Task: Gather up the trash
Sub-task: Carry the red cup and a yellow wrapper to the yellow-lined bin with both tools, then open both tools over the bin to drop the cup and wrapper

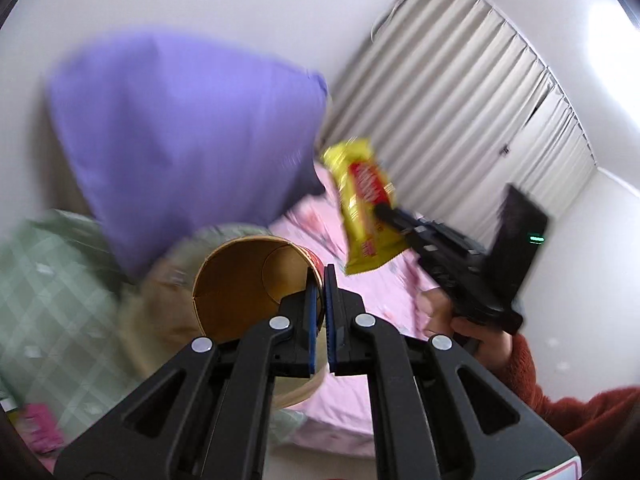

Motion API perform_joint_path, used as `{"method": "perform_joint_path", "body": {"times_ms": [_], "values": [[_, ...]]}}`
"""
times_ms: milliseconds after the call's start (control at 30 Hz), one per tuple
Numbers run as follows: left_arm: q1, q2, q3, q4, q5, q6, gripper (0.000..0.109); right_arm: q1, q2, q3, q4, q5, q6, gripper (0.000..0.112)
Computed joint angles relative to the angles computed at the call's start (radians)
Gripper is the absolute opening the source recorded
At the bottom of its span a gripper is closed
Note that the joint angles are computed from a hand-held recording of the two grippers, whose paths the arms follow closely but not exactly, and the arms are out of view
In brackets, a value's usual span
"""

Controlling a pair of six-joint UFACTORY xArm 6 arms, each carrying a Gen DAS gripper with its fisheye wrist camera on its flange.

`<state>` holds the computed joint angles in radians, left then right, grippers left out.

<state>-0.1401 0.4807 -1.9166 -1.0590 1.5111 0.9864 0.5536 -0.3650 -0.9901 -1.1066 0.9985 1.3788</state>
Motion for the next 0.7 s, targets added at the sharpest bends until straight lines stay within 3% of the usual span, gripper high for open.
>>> {"method": "perform_joint_path", "body": {"times_ms": [100,200,233,467,533,633,700], "values": [[-0.080,0.044,-0.016,0.171,-0.106,-0.028,0.003,-0.002,-0.037,0.040,0.005,0.012,0.022,0.006],[-0.142,0.025,0.076,0.367,-0.277,-0.017,0.003,-0.019,-0.059,0.073,0.016,-0.011,0.030,0.006],[-0.148,0.024,0.090,0.391,-0.297,-0.019,0.004,-0.035,-0.058,0.082,0.025,-0.035,0.031,0.006],[-0.111,-0.021,0.151,0.308,-0.265,0.008,0.010,-0.085,0.050,0.070,0.083,-0.169,0.025,0.006],[-0.083,-0.011,0.121,0.272,-0.208,-0.004,0.035,-0.100,0.084,0.061,0.100,-0.215,0.017,0.007],[-0.062,-0.039,0.136,0.219,-0.196,-0.025,0.046,-0.110,0.140,0.041,0.115,-0.244,0.005,0.010],[-0.044,-0.068,0.170,0.184,-0.220,-0.023,0.052,-0.099,0.165,0.028,0.104,-0.236,-0.003,0.026]]}}
